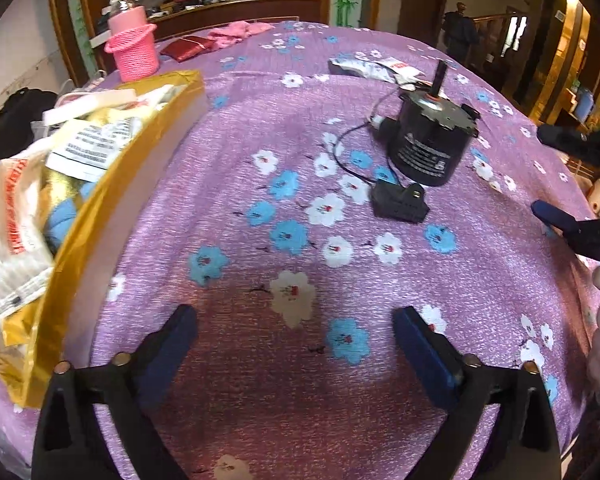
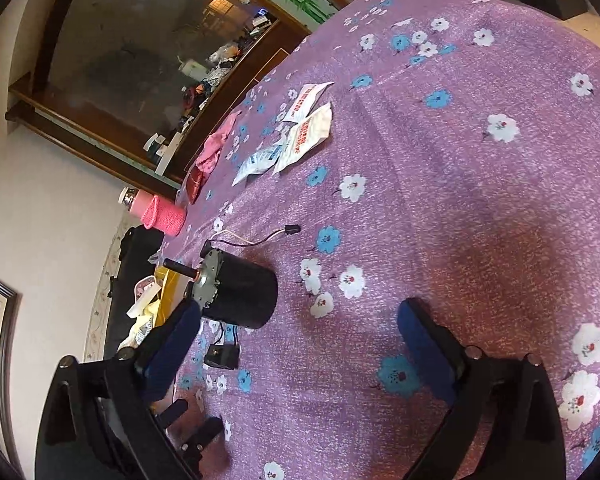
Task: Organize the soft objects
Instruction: 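Move both open tools back toward the white packets beside the black motor, then grasp a white desiccant packet with left tool while right tool grasps a printed packet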
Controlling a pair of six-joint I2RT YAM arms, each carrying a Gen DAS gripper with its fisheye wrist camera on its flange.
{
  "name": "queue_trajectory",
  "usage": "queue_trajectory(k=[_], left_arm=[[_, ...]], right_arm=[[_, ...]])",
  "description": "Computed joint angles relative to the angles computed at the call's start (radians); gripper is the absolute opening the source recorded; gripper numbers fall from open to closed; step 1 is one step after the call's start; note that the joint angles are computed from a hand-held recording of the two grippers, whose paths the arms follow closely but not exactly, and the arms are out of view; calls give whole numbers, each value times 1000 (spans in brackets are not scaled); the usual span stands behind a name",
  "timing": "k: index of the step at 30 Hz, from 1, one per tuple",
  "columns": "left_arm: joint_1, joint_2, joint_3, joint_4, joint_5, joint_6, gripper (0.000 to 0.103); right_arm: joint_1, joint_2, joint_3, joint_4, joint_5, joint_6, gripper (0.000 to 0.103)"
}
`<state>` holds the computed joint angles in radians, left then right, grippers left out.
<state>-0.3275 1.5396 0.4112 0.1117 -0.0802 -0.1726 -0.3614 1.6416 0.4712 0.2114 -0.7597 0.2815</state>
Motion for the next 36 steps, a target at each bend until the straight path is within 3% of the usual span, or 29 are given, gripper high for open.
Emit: queue_trajectory(k=[10, 13, 15, 18, 20, 26, 32, 36], left_arm=[[13, -23, -35, 34, 30, 44, 102], [25, -37, -27, -4, 57, 78, 102], [56, -58, -17, -47, 111, 101, 102], [213, -112, 28, -169, 360, 120, 102], [276, -147, 60, -217, 414, 118, 102], [341, -180, 221, -289, 407, 148, 102], [279, 33, 527, -355, 371, 167, 102], [240, 186, 708, -357, 315, 181, 102]], right_arm=[[21, 15, 39, -61, 11, -63, 103], [48, -2, 76, -168, 58, -124, 103], [51, -13, 111, -249, 66, -150, 103], [39, -54, 150, -308, 99, -177, 103], [31, -58, 195, -343, 128, -193, 103], [114, 114, 441, -384, 320, -219, 103], [221, 381, 720, -410, 454, -174, 101], [271, 481, 839, -425, 508, -154, 101]])
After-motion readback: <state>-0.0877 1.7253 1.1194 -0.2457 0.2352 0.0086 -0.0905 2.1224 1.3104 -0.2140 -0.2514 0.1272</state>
